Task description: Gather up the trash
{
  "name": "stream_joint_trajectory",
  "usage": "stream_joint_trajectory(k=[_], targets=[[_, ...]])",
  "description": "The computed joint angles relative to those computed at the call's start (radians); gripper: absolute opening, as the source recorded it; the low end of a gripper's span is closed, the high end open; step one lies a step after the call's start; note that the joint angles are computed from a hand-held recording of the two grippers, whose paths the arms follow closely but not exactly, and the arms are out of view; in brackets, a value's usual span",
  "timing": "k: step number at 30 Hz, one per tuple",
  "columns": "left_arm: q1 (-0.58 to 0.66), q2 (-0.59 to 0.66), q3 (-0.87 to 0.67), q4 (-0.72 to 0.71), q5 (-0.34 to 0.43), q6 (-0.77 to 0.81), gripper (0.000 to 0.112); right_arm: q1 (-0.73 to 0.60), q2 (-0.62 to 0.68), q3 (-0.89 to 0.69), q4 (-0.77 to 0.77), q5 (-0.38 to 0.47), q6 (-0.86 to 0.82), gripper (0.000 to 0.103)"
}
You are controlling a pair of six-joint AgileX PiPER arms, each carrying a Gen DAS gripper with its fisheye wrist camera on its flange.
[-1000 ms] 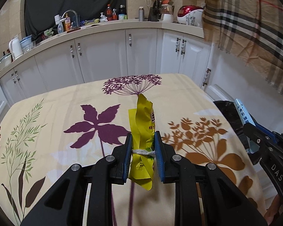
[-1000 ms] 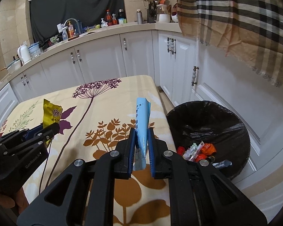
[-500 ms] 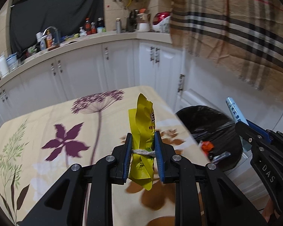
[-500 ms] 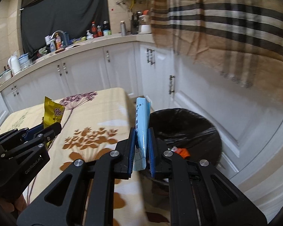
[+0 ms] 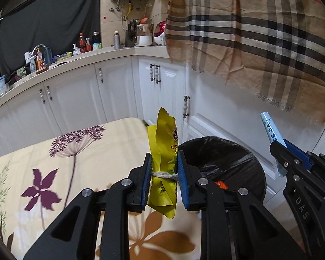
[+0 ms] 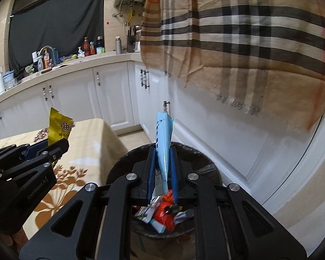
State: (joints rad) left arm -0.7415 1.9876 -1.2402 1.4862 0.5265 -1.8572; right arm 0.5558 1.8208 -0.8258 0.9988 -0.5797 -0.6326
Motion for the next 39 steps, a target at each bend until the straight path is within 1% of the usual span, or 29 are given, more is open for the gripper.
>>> stream_joint_trajectory(k=[4,6,10,19,21,22,23,24,27,31,33,36,38,39], targets=[[-0.003,0.063,-0.084,-0.022,0.001,0.036,0.024,-0.030,0.031,-0.011,-0.052,-0.021,0.038,0.013],[-0.002,0.100,-0.133,-0.056,-0.003,0.077,0.024,-0.046,0.050,-0.022,-0.074,-0.023,0.051,0.013],[0.006,0.164,-0.225,-0.149,-0.011,0.184,0.024,-0.075,0.080,-0.046,-0.105,-0.015,0.068,0.013],[0.029,0.265,-0.389,-0.346,-0.019,0.405,0.025,-0.135,0.152,-0.116,-0.153,0.017,0.111,0.014],[0.032,0.282,-0.420,-0.392,-0.014,0.460,0.027,-0.145,0.171,-0.134,-0.163,0.017,0.116,0.020],[0.034,0.287,-0.430,-0.410,-0.012,0.479,0.030,-0.147,0.179,-0.141,-0.158,0.016,0.111,0.032],[0.035,0.290,-0.433,-0.421,-0.013,0.488,0.039,-0.148,0.190,-0.150,-0.142,0.008,0.104,0.040],[0.038,0.292,-0.437,-0.425,-0.016,0.489,0.042,-0.147,0.194,-0.150,-0.139,0.003,0.108,0.041],[0.036,0.294,-0.437,-0.414,-0.012,0.478,0.048,-0.153,0.199,-0.151,-0.142,0.006,0.125,0.042],[0.037,0.296,-0.436,-0.416,-0.015,0.480,0.051,-0.144,0.198,-0.148,-0.125,-0.003,0.110,0.048],[0.037,0.295,-0.433,-0.411,-0.014,0.475,0.053,-0.139,0.200,-0.157,-0.099,-0.006,0.082,0.049],[0.042,0.285,-0.423,-0.401,-0.018,0.459,0.056,-0.138,0.191,-0.153,-0.078,-0.001,0.073,0.054],[0.043,0.273,-0.406,-0.379,-0.022,0.431,0.057,-0.132,0.181,-0.149,-0.047,-0.006,0.057,0.060],[0.044,0.265,-0.394,-0.368,-0.025,0.417,0.058,-0.130,0.176,-0.149,-0.031,-0.004,0.046,0.062]])
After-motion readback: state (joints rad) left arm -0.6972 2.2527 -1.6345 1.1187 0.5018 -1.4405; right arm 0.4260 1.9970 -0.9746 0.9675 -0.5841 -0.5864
